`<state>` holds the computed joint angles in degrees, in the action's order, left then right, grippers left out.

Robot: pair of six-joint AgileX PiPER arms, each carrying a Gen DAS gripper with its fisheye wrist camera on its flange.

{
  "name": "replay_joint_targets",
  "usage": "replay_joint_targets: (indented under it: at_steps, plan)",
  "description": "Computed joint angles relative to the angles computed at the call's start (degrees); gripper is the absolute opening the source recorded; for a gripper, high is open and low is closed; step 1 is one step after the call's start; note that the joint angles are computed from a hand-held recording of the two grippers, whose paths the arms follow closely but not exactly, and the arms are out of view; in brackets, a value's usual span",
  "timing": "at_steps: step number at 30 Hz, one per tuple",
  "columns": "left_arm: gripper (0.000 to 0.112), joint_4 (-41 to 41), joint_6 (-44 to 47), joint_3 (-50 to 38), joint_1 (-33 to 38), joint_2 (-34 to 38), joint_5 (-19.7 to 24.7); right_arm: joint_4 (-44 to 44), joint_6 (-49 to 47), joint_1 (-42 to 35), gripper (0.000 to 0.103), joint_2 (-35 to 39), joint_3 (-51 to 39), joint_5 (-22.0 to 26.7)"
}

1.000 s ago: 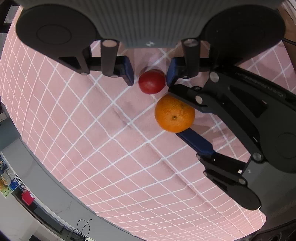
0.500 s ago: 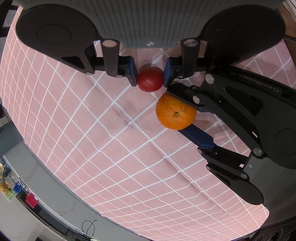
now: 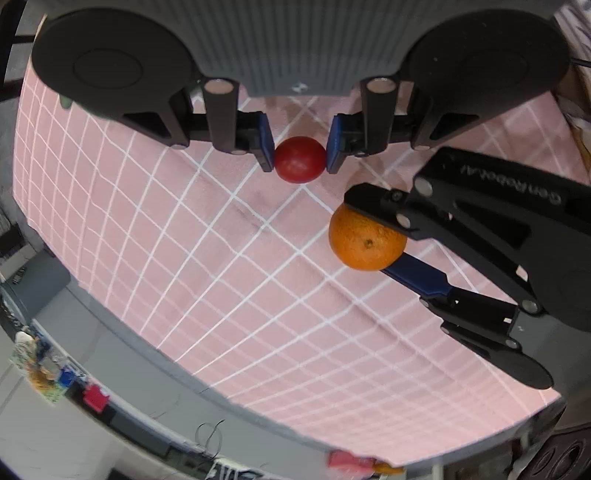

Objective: Organize fruits
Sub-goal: 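Carry the orange with the left tool while the right tool carries the tomato over the colander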

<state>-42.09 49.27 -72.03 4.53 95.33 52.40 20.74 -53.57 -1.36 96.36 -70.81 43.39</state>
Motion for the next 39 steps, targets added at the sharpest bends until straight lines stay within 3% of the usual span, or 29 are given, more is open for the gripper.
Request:
replay_joint_targets:
  at_steps: [9, 16, 21, 26, 33, 39]
  plan:
    - [0.051, -1.17, -1.01, 2.87, 0.05, -9.46, 1.40, 9.91, -0.03, -5.59, 0.026, -13.90, 9.59, -0.65]
    - [0.051, -1.63, -2.31, 4.93, -3.95, -14.95, 1.11, 18.41, -3.17, -14.83, 0.026, -24.62, 17.53, 0.78]
    - [0.051, -1.06, -3.29, 5.75, -8.81, -16.31, 0.03, 22.26, -8.05, -24.57, 0.026, -29.46, 21.29, 4.81]
    - [0.051, 0.62, -5.44, 5.29, -15.26, -15.32, -1.76, 24.47, -12.95, -34.46, 0.026, -30.31, 23.27, 8.01]
    - [0.051, 3.76, -9.03, 2.26, -23.17, -11.34, -2.75, 27.45, -19.06, -45.20, 0.026, -25.49, 21.31, 11.26]
    - [0.051, 8.95, -14.01, -2.92, -29.28, -5.47, -4.22, 28.24, -22.27, -47.80, 0.026, -21.45, 19.65, 10.64]
